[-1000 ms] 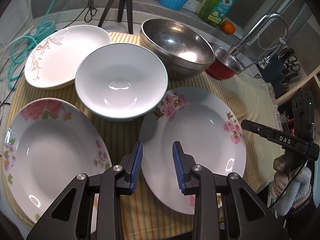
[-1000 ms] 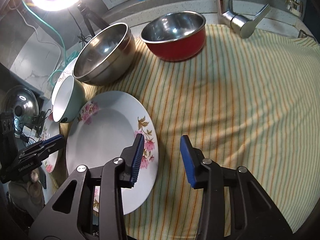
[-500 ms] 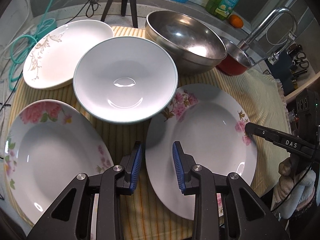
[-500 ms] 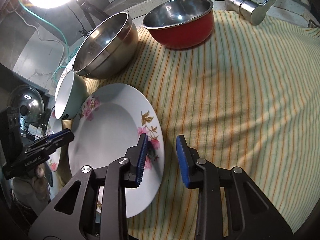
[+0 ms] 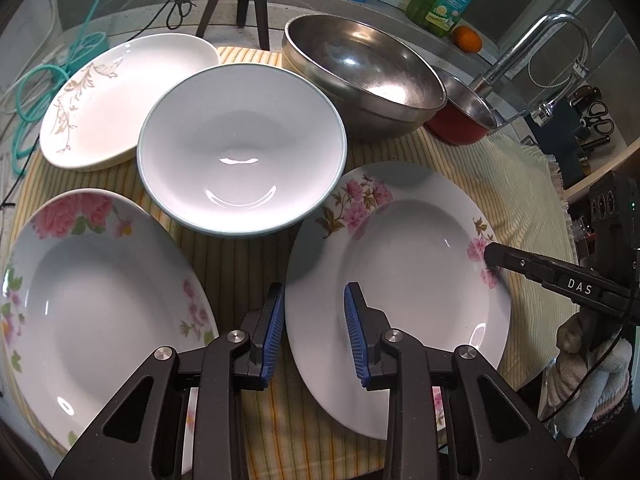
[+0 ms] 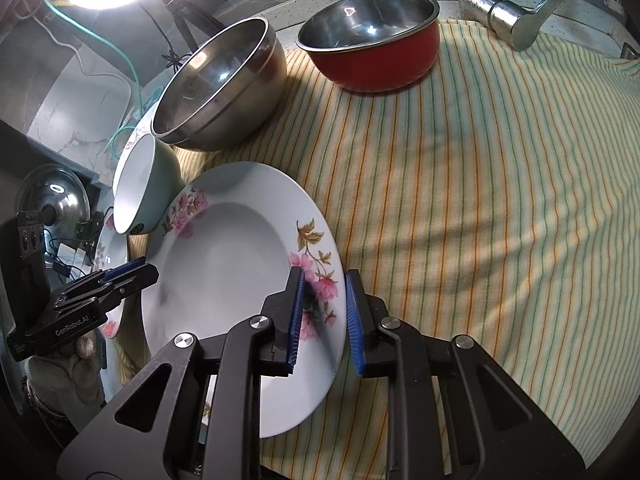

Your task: Organize plates and bowls

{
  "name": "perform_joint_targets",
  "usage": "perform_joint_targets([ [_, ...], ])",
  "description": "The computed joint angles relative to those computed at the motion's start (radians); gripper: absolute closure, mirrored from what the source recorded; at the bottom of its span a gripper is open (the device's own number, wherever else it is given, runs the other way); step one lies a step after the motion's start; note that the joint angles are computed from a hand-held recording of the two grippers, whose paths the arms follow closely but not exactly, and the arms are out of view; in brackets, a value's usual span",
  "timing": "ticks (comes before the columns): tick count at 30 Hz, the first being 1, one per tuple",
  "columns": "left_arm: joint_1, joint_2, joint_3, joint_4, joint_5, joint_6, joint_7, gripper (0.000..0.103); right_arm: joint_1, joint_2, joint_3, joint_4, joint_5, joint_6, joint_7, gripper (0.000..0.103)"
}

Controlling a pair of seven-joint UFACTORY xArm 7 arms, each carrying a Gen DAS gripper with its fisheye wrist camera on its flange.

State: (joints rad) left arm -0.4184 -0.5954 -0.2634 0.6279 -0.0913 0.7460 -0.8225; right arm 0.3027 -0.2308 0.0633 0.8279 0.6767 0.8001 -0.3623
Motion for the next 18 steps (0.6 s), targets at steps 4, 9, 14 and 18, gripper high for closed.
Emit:
perform_joint_targets([
  [4, -0.009, -0.008, -0.004, -0.005, -0.007, 0.001, -0.005, 0.075, -0.002, -0.007, 0.000, -0.007, -0.004, 0.003, 0.007, 0.082],
  [9, -0.024, -0.009, -0.009, -0.004, -0.015, 0.002, -0.004, 0.075, -0.001, -0.022, 0.000, -0.020, -0.010, 0.003, 0.020, 0.082],
  [14, -0.038, -0.012, -0.014, -0.004, -0.021, 0.004, -0.003, 0.075, -0.005, -0.048, -0.011, -0.047, -0.014, 0.010, 0.020, 0.081],
  [18, -0.045, -0.020, -0.020, -0.005, -0.019, 0.012, -0.003, 0.075, -0.006, -0.073, -0.017, -0.070, -0.018, 0.013, 0.024, 0.081],
])
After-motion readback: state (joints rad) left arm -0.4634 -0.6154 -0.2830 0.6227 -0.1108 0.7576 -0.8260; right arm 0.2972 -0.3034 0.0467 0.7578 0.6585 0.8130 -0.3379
